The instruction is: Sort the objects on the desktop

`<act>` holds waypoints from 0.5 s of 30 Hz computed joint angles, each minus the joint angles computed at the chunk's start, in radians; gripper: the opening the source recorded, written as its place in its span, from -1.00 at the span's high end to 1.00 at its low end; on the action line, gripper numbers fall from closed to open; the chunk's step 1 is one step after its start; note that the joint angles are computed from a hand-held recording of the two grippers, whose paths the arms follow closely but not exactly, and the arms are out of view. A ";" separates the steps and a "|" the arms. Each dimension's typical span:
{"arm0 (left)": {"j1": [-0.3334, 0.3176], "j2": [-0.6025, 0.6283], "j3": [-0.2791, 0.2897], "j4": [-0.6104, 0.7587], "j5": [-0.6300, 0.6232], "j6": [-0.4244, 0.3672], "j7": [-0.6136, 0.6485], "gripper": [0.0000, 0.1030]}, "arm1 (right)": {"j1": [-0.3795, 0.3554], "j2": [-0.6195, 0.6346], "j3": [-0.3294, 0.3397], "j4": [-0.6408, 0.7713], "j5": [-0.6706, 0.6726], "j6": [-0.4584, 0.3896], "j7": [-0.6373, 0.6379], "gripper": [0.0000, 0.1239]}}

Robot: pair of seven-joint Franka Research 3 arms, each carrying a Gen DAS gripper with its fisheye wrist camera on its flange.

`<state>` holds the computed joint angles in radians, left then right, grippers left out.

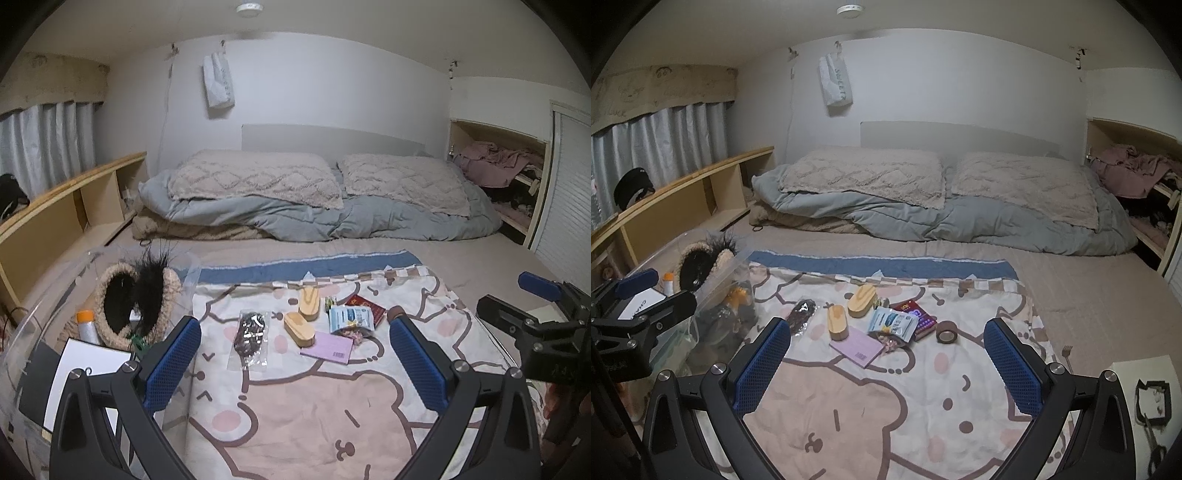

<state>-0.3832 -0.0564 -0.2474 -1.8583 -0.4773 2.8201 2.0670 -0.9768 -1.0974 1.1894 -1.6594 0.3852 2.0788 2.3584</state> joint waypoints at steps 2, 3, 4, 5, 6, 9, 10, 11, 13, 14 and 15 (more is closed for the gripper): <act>-0.003 0.000 -0.003 -0.007 0.005 0.019 0.013 -1.00 | 0.008 -0.008 -0.006 -0.024 0.003 0.023 0.004 -0.66; -0.004 0.001 -0.004 -0.009 0.010 0.023 0.018 -1.00 | 0.012 -0.008 -0.008 -0.032 0.002 0.029 0.006 -0.66; -0.006 0.003 -0.004 -0.010 0.011 0.024 0.027 -1.00 | 0.015 -0.006 -0.007 -0.039 -0.001 0.031 0.009 -0.66; -0.008 0.005 -0.005 -0.011 0.009 0.023 0.039 -1.00 | 0.018 -0.004 -0.005 -0.047 -0.003 0.033 0.013 -0.66; -0.009 0.008 -0.006 -0.012 0.009 0.023 0.047 -1.00 | 0.023 0.001 -0.003 -0.062 -0.002 0.039 0.018 -0.66; -0.006 0.020 -0.013 -0.012 0.041 0.021 0.035 -1.00 | 0.050 0.020 0.001 -0.108 -0.007 0.075 0.024 -0.66; -0.005 0.026 -0.015 -0.010 0.054 0.015 0.025 -1.00 | 0.055 0.026 0.004 -0.115 -0.015 0.078 0.032 -0.66; -0.003 0.032 -0.018 -0.006 0.063 0.005 0.015 -1.00 | 0.061 0.035 0.006 -0.127 -0.023 0.079 0.038 -0.66; 0.002 0.048 -0.024 0.005 0.077 -0.013 -0.010 -1.00 | 0.073 0.054 0.011 -0.140 -0.043 0.083 0.048 -0.66; 0.004 0.056 -0.027 0.008 0.084 -0.020 -0.025 -1.00 | 0.081 0.063 0.012 -0.151 -0.051 0.090 0.052 -0.66; 0.007 0.066 -0.031 0.014 0.092 -0.027 -0.040 -0.99 | 0.090 0.077 0.014 -0.164 -0.058 0.099 0.055 -0.66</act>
